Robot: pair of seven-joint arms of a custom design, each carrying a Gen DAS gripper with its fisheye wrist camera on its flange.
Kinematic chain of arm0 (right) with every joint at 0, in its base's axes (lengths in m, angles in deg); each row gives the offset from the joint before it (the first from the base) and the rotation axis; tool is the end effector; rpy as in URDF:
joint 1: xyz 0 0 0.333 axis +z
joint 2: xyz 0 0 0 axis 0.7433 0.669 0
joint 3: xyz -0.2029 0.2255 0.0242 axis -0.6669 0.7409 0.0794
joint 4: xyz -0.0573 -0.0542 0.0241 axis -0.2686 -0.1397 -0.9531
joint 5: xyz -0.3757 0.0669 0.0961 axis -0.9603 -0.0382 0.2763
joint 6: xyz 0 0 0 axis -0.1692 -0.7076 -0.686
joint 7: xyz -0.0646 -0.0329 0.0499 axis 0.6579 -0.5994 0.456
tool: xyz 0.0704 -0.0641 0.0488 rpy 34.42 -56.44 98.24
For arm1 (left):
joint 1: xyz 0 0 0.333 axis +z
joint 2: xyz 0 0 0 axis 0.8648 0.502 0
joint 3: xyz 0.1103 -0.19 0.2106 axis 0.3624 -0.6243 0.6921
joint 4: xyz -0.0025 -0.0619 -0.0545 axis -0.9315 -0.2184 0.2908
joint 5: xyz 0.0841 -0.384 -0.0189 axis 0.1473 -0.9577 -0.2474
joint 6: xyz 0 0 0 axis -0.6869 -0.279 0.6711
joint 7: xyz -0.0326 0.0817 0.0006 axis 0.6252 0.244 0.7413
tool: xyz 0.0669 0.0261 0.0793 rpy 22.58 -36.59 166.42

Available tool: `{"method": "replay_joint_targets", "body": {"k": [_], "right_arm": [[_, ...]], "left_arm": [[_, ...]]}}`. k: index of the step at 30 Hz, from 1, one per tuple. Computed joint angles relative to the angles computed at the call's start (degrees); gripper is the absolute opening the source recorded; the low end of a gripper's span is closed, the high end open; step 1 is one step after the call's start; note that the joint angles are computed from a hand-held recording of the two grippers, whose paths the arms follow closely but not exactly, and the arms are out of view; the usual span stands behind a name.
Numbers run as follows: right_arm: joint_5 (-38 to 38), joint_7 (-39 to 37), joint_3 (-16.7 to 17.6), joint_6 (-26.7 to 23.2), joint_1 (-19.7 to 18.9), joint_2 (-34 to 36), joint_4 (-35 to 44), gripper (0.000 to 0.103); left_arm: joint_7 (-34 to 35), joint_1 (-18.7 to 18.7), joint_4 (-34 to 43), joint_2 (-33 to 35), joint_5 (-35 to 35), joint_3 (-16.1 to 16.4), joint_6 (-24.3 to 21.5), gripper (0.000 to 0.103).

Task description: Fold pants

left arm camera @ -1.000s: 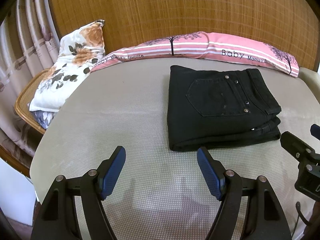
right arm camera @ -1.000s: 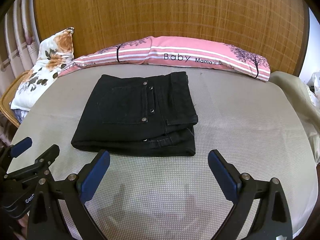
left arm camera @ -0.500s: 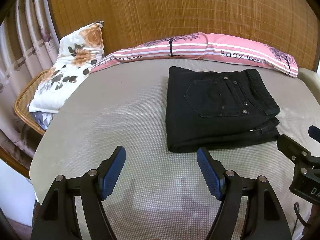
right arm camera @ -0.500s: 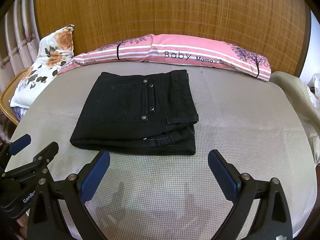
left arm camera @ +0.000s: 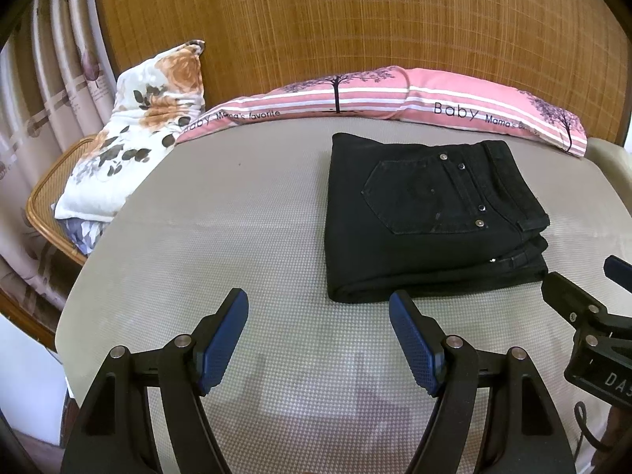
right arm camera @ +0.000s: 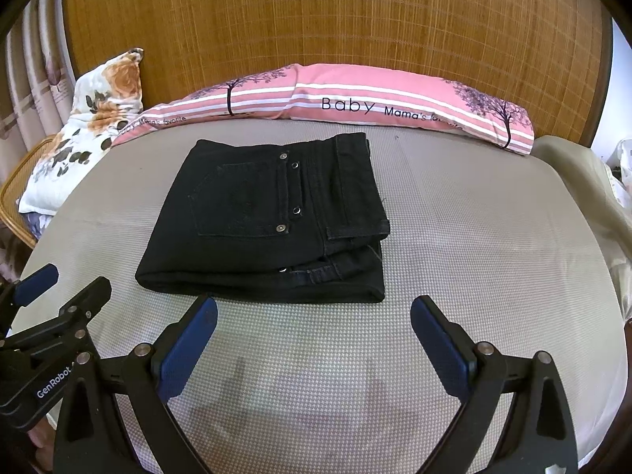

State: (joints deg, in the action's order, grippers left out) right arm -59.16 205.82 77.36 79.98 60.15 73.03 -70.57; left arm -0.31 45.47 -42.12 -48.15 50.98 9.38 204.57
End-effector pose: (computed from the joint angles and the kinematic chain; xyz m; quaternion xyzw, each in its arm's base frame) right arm 0.5145 0.1563 0.5581 -0.5784 0.7512 -0.2272 0.2224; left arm 0.5262 -0.2834 0.6011 -0.5897 0.7368 -0.2029 0.2613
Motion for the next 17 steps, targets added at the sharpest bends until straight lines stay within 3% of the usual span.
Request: {"method": "replay_joint_targets", "body": {"k": [17], "right_arm": [[1.27,-1.16,-0.35,0.21,-0.2,-0.03,-0.18,0.097]], "left_arm": [[1.67,0.15,-1.41,-1.46,-3.57,-0.33,2.21,0.074]]}}
